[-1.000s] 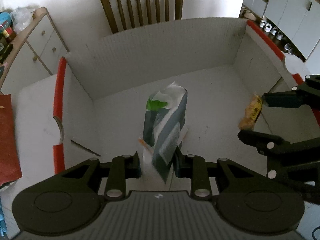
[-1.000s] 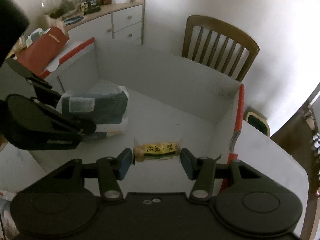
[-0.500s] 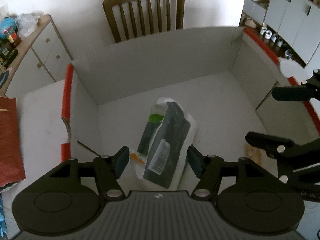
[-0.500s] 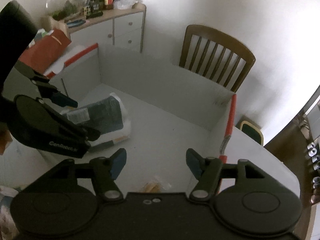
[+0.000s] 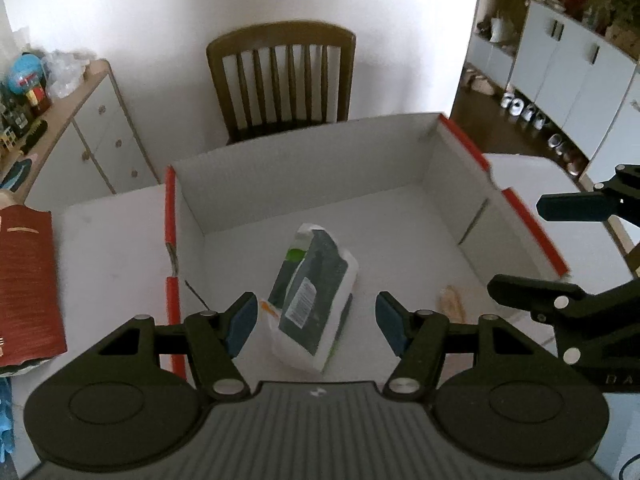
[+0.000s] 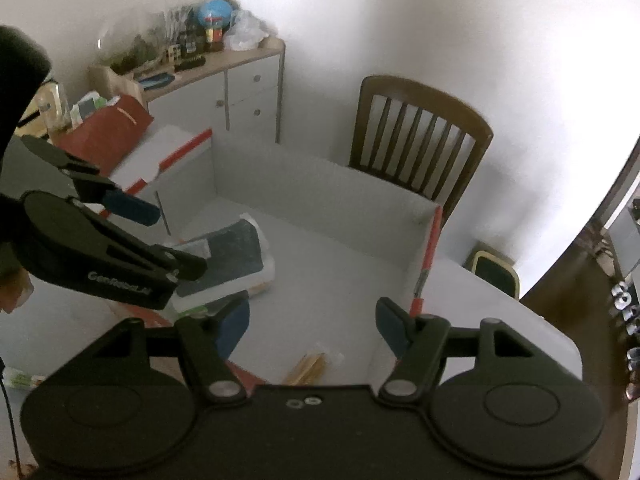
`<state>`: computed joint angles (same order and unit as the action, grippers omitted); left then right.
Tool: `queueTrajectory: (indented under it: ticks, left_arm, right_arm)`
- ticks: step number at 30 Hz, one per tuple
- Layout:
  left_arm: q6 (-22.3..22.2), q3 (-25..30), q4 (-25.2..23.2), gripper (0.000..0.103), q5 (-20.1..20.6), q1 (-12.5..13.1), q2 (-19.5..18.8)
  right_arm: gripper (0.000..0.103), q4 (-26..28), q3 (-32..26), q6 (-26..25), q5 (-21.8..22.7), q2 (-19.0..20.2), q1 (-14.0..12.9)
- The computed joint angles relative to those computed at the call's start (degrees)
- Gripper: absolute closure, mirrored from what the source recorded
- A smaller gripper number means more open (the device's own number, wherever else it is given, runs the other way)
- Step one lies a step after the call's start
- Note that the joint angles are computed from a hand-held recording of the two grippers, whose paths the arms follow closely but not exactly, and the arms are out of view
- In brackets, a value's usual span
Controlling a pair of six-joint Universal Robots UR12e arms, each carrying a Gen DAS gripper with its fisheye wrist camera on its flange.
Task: Organize objects
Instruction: 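Open both tools to drop packet and snack bar into the box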
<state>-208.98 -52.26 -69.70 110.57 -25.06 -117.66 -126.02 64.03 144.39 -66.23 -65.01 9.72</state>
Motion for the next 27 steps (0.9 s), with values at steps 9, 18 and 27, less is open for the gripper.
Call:
queueTrajectory:
  ticks: [9, 18, 27]
  left_arm:
    - [-0.13, -4.63, 5.33, 0.039, 0.96, -1.88, 4.18]
    - [0.87, -10.80, 11.23, 0.039, 1.35, -3.77, 9.15]
    - [1.51, -16.50, 15.75, 0.039, 1.28, -5.96, 13.48]
  right_arm:
    - [0.033, -3.13, 5.27, 2.05, 1.05, -5.13, -1.00]
    - [0.030, -5.79, 11.15, 4.93, 1.42, -10.56, -1.43]
    - [0.030, -8.48, 17.01, 7.01, 0.19, -15.14, -1.46]
